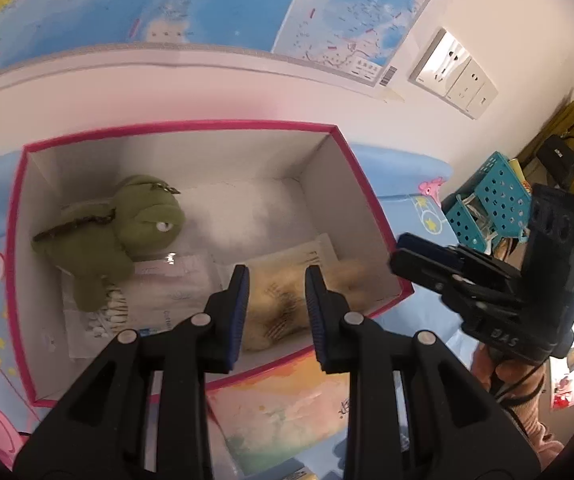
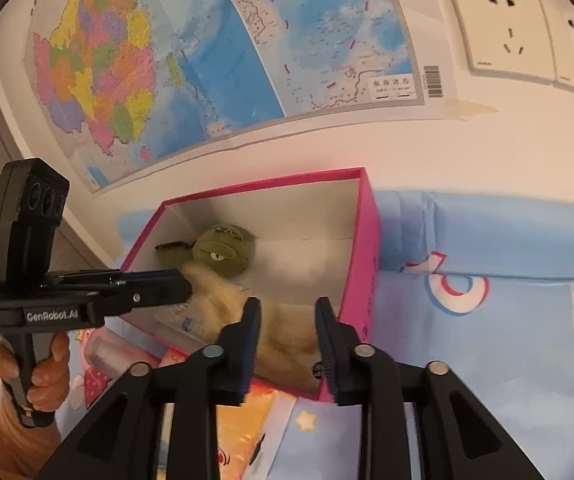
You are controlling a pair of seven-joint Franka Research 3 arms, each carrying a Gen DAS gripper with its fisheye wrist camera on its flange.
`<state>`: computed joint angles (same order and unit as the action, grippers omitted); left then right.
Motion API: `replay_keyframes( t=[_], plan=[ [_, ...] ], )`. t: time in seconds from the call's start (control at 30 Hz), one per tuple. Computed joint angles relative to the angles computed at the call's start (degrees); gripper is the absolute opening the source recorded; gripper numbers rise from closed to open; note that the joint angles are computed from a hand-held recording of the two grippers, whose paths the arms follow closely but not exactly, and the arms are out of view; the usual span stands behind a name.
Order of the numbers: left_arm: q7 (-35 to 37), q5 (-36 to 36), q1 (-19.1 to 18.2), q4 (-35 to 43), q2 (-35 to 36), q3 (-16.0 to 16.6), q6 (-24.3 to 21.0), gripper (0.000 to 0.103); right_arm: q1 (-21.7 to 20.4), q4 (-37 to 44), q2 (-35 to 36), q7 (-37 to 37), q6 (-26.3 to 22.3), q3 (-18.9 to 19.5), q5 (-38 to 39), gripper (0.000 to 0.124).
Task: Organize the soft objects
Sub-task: 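Drop the teddy bear into the pink box by opening the left gripper, then grasp the black cloth with the right gripper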
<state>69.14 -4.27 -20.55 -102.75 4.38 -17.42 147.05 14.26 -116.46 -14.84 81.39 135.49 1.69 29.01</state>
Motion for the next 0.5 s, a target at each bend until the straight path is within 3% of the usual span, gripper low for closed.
replay_keyframes(
  t=[0.23,0.3,0.5],
  plan=[
    [4.90,-0.84,-1.35,-8.44,-7.12,-0.06,6.43,0.032,1.88,-6.70,-9.33,-5.67,1.66,-1.55,3.85,0.039],
    [10.16,-4.71,-2.85,-12.31,-10.11,0.31,9.19,0.040,3.15,-8.66,-12.41,-8.55,-0.31,-2.77,6.36,0.054],
    [23.55,-16.25,-10.03,-19.54,-15.09,3.29,12.20,0.045,3.62,-16.59,-22.71,-11.90,-9.00,-4.12,9.41,0.064]
  ],
)
